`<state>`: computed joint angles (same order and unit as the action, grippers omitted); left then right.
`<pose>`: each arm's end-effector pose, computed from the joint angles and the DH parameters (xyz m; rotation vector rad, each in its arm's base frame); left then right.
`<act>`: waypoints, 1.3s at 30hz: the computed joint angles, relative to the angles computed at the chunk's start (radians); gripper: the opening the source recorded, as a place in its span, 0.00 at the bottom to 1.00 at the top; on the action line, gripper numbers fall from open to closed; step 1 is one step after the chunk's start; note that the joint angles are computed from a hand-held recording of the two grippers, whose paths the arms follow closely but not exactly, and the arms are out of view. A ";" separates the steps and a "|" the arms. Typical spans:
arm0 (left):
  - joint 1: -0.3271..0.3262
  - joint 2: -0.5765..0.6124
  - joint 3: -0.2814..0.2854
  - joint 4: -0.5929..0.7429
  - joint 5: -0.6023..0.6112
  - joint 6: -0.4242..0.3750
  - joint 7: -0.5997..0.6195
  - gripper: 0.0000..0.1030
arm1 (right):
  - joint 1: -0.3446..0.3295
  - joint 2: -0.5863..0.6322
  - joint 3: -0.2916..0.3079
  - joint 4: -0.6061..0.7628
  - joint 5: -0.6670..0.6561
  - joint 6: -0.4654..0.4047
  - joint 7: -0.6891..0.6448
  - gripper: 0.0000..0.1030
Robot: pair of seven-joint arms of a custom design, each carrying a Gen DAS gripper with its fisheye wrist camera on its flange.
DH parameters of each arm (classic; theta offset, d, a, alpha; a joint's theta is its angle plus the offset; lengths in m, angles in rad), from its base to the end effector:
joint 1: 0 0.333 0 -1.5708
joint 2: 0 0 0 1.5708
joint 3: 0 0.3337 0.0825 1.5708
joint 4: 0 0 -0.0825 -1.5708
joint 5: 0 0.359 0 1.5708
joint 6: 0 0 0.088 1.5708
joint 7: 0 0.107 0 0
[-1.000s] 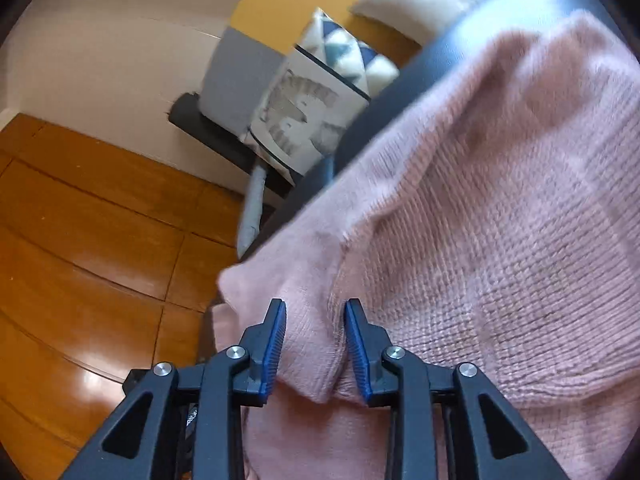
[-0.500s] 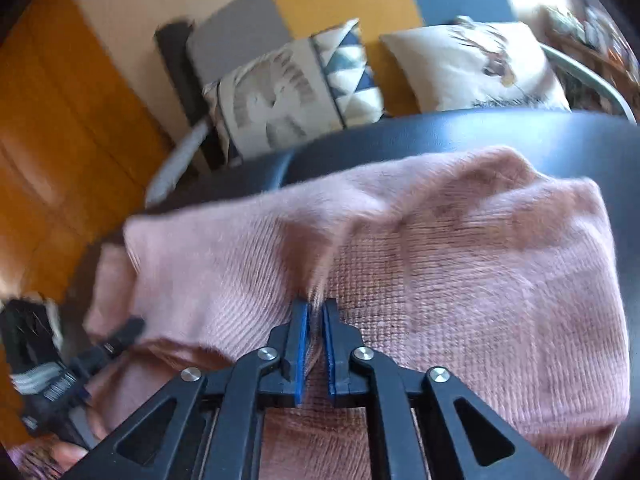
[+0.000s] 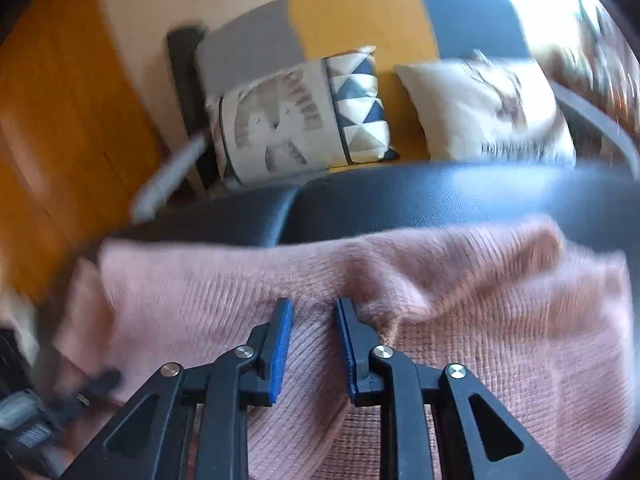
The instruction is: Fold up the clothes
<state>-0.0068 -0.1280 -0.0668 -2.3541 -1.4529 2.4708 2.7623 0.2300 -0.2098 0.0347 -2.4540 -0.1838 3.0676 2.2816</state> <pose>0.4830 -0.0338 0.4368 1.7858 -2.0675 1.4908 0.4600 0.1407 0.5078 -1.4287 1.8707 -0.4137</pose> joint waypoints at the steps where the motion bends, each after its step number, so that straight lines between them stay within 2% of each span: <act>1: 0.000 0.001 0.000 0.000 -0.002 -0.001 0.001 0.17 | -0.052 -0.021 0.044 -0.011 -0.052 -0.007 0.081 0.12; 2: 0.000 0.001 0.001 0.000 -0.004 -0.002 0.002 0.17 | -0.103 -0.041 0.091 -0.017 -0.101 -0.016 0.153 0.12; 3: 0.000 0.001 0.001 0.000 -0.005 -0.002 0.003 0.17 | -0.120 -0.058 0.114 -0.028 -0.118 0.008 0.175 0.16; 9: 0.001 0.004 0.001 0.003 -0.002 -0.007 -0.005 0.17 | 0.034 -0.020 0.092 0.022 -0.162 0.004 0.000 0.20; 11: 0.002 0.006 0.001 0.005 0.002 -0.009 -0.012 0.17 | -0.011 0.003 0.167 0.062 -0.273 -0.103 0.042 0.22; 12: 0.003 0.005 0.001 0.005 0.006 -0.009 -0.018 0.17 | -0.019 0.001 0.177 0.063 -0.313 -0.119 0.072 0.23; 16: -0.004 -0.024 -0.013 -0.004 0.064 0.051 -0.085 0.17 | 0.007 -0.013 0.129 0.009 -0.302 -0.033 0.100 0.23; 17: -0.009 -0.036 -0.016 -0.002 0.071 0.076 -0.089 0.17 | -0.006 -0.017 0.138 0.001 -0.319 -0.027 0.115 0.23; 20: -0.026 -0.039 -0.015 0.042 0.083 0.121 -0.044 0.17 | -0.090 -0.009 0.226 0.040 -0.472 -0.082 0.238 0.23; 22: -0.023 0.009 -0.025 0.107 0.232 0.165 -0.112 0.17 | -0.098 -0.002 0.243 0.061 -0.550 -0.115 0.302 0.23; 26: 0.009 0.126 -0.021 0.241 0.599 0.198 -0.339 0.17 | -0.054 0.009 0.199 0.077 -0.579 -0.122 0.326 0.23; 28: 0.032 0.178 -0.009 0.317 0.657 0.205 -0.420 0.17 | -0.042 0.010 0.184 0.077 -0.596 -0.117 0.344 0.23; 30: 0.064 0.249 0.001 0.438 0.711 0.129 -0.529 0.17 | -0.040 0.016 0.182 0.085 -0.629 -0.123 0.373 0.23; 33: 0.069 0.368 0.007 0.621 0.927 -0.013 -0.735 0.18 | -0.034 0.021 0.179 0.095 -0.675 -0.136 0.414 0.23; 36: 0.046 0.438 -0.010 0.710 1.107 -0.103 -0.779 0.18 | -0.023 0.026 0.167 0.100 -0.700 -0.138 0.439 0.23; 37: 0.024 0.439 -0.006 0.692 1.184 -0.074 -0.782 0.18 | -0.020 0.027 0.164 0.100 -0.706 -0.137 0.446 0.23; 39: -0.044 0.427 0.036 0.614 1.417 0.052 -0.839 0.18 | -0.016 0.028 0.157 0.099 -0.714 -0.131 0.457 0.23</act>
